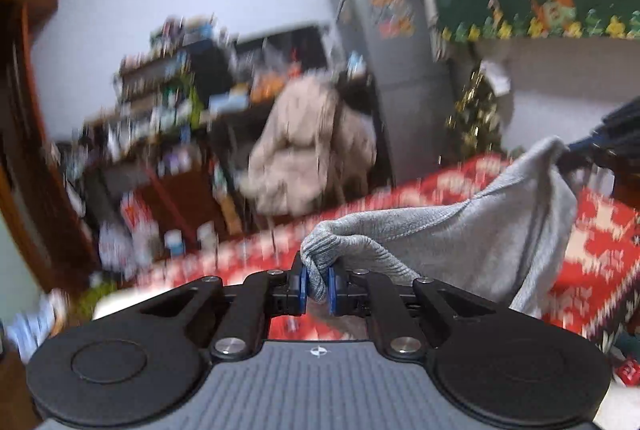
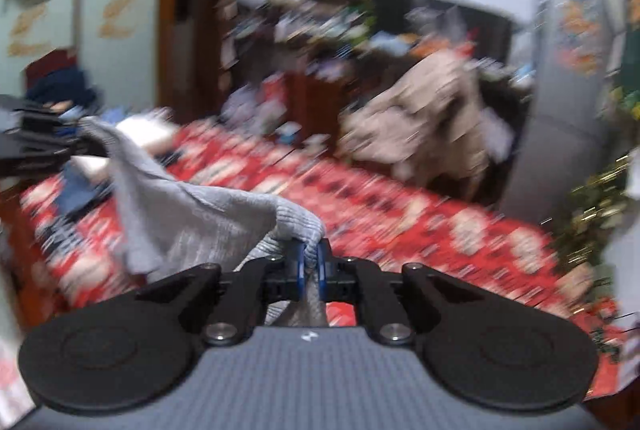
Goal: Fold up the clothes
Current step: 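Lift the grey sweater high with both grippers, letting it hang open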
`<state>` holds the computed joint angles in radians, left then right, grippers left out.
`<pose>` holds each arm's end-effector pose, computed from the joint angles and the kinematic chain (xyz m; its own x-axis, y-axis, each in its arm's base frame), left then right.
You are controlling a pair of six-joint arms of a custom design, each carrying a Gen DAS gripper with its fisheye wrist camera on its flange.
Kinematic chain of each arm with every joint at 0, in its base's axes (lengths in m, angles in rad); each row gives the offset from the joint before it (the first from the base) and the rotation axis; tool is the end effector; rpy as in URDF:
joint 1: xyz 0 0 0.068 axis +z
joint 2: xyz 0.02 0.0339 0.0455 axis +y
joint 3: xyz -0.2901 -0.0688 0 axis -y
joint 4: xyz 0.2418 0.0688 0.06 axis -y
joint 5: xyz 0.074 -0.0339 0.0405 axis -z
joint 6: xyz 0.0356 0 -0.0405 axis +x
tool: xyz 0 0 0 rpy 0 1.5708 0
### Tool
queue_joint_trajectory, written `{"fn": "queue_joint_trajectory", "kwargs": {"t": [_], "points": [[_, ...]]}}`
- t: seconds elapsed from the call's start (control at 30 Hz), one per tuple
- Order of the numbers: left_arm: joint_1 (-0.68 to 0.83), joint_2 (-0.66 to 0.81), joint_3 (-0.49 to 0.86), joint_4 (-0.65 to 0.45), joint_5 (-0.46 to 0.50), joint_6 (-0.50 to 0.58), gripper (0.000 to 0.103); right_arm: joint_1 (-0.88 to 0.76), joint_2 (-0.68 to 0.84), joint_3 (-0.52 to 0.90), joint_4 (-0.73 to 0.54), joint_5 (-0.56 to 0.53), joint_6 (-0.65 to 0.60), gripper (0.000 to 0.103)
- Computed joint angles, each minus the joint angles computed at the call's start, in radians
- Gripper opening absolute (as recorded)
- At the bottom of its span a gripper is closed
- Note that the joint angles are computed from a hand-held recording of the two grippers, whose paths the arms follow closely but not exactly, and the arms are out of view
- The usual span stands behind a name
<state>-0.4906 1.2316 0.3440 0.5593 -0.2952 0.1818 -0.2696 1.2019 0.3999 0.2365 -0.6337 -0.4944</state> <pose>0.2033 -0.0968 0.2026 -0.2421 0.3254 -0.9140 0.2559 0.9301 0.2634 0.2112 -0.0365 0.1970 -0.3278 -0.3061 -0.8938 -0.4803 0.8687 -0.1213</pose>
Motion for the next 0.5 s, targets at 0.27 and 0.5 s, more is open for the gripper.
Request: {"fn": "queue_joint_trajectory", "kwargs": {"t": [0.27, 0.5], "points": [[0.078, -0.174, 0.247, -0.204, 0.066, 0.078, 0.009, 0.041, -0.189, 0.232, -0.091, 0.073, 0.164, 0.006], [0.056, -0.355, 0.423, -0.422, 0.068, 0.083, 0.009, 0.044, -0.329, 0.428, -0.196, 0.076, 0.27, 0.006]]}}
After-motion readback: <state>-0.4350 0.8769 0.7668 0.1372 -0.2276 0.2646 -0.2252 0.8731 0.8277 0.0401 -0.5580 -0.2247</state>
